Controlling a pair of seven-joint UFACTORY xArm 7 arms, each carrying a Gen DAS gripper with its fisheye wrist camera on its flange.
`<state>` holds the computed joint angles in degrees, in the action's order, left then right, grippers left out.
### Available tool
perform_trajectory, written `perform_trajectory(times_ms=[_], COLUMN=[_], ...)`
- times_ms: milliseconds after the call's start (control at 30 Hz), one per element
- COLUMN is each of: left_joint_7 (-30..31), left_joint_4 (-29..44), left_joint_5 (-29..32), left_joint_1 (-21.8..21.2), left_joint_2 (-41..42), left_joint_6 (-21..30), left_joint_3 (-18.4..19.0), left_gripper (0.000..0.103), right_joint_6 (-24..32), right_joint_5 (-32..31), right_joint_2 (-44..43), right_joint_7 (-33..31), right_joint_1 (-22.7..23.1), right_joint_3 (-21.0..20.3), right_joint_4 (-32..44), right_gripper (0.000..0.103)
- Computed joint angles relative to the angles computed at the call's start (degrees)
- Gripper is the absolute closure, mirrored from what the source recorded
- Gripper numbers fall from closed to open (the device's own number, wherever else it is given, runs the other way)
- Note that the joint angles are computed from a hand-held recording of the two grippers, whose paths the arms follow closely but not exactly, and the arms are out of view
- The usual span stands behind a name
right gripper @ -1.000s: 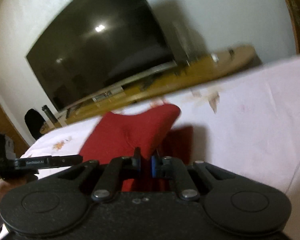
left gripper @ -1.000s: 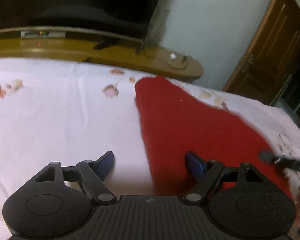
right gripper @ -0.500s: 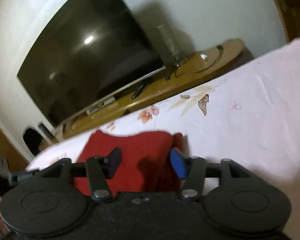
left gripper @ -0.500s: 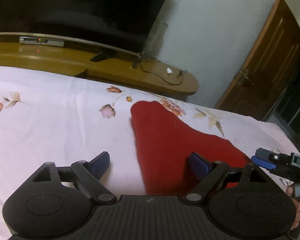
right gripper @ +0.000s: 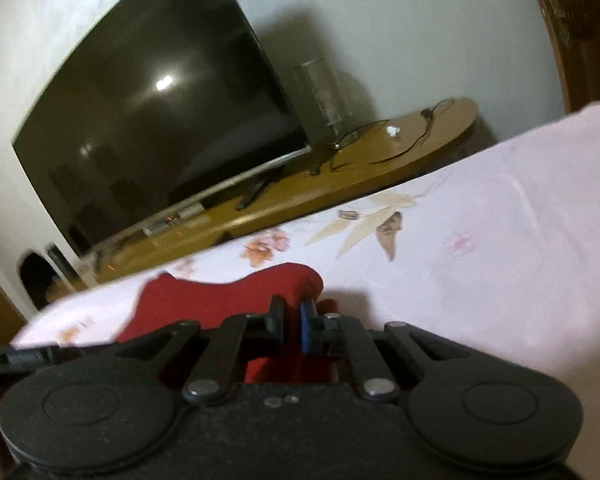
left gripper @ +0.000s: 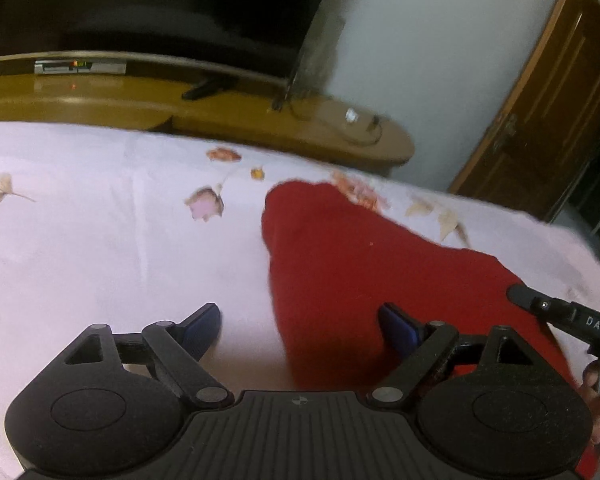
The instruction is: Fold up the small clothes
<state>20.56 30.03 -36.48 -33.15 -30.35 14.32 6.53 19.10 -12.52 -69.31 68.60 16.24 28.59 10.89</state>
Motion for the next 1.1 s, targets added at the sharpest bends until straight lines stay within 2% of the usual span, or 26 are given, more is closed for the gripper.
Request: perform_trajectory(times_ms=[100, 200, 233, 300, 400, 467, 533, 600, 633, 700, 733, 800, 867, 967, 1100], left_joint_7=[-0.45, 0.09, 0.13, -0.43, 1.92, 2.98, 2.41, 0.56, 0.02, 1.22, 1.06, 0.26, -0.82, -0.67, -1.77], left_joint_4=[0.28, 0.47, 0.5, -0.08, -4.03, -6.58, -8.15, -8.08, -8.15, -9.35, -9.64, -10.64, -12.11, -15.59, -19.58], left_joint_5=[1.95, 1.81, 2.02, 1.97, 1.37, 1.33, 2.05, 5.08, 6.74, 4.77, 3.89, 4.06, 5.37, 5.69, 7.21], left_joint_1=[0.73, -0.09, 0.17, 0.91, -0.28, -1.28, -1.22, 0.86, 1.91, -0.63, -1.12, -0.27, 1.32, 1.7, 4.08], left_joint_2=[1.54, 1.37, 1.0, -1.27, -9.33, -14.46, -16.8, -15.43, -14.27, -14.15, -14.45, -16.17, -20.12, -29.79, -42.23], left_joint_6=[-1.44, -0.64, -0.08, 0.91, 1.39, 3.07, 4.09, 5.88, 6.2, 4.68, 4.8, 4.87, 6.21, 9.67, 18.2], left_joint_3=[-2.04, -0.6, -0.49, -0.38, 1.71, 3.17, 2.65, 0.07, -1.22, 1.63, 2.78, 2.14, 1.12, 3.15, 3.16], left_gripper=[0.013, 0.012, 0.011, 0.011, 0.012, 0.012, 0.012, 0.012, 0.011, 0.01, 0.01, 0.01, 0.011, 0.011, 0.011], right_joint_6=[1.44, 1.76, 2.33, 5.0, 10.13, 13.58, 14.79, 14.8, 16.11, 20.03, 19.19, 19.94, 22.42, 27.69, 29.69], right_joint_5=[0.47, 0.79, 0.79, 1.04, 0.7, 1.26, 1.82, 2.29, 2.24, 2.31, 1.94, 2.4, 2.24, 1.76, 3.33], right_joint_2=[3.04, 3.17, 3.78, 2.42, -3.32, -5.12, -4.89, -2.3, -0.37, 3.44, 2.77, 2.04, 1.82, -1.33, -4.54], right_joint_7=[-0.83, -1.25, -2.07, -2.79, -3.3, -5.39, -6.71, -8.47, -9.39, -10.4, -9.49, -7.75, -7.82, -7.68, -7.94], right_joint_1=[0.6, 1.65, 2.03, 2.8, 4.89, 8.19, 10.36, 11.99, 12.06, 11.46, 11.05, 10.61, 11.05, 12.74, 17.13], right_joint_3=[-1.22, -2.46, -3.09, -3.39, -1.76, -1.82, -0.26, 0.71, 1.45, 2.29, 2.74, 2.17, 2.29, 4.31, 6.12], right_joint_4=[-0.69, -0.96, -0.3, 0.86, 2.62, 4.06, 5.36, 6.43, 7.29, 8.56, 7.77, 7.64, 8.95, 11.07, 12.22], right_gripper=[0.095, 0.093, 0.088, 0.08, 0.079, 0.079, 0.08, 0.085, 0.086, 0.088, 0.089, 0.09, 0.09, 0.078, 0.079])
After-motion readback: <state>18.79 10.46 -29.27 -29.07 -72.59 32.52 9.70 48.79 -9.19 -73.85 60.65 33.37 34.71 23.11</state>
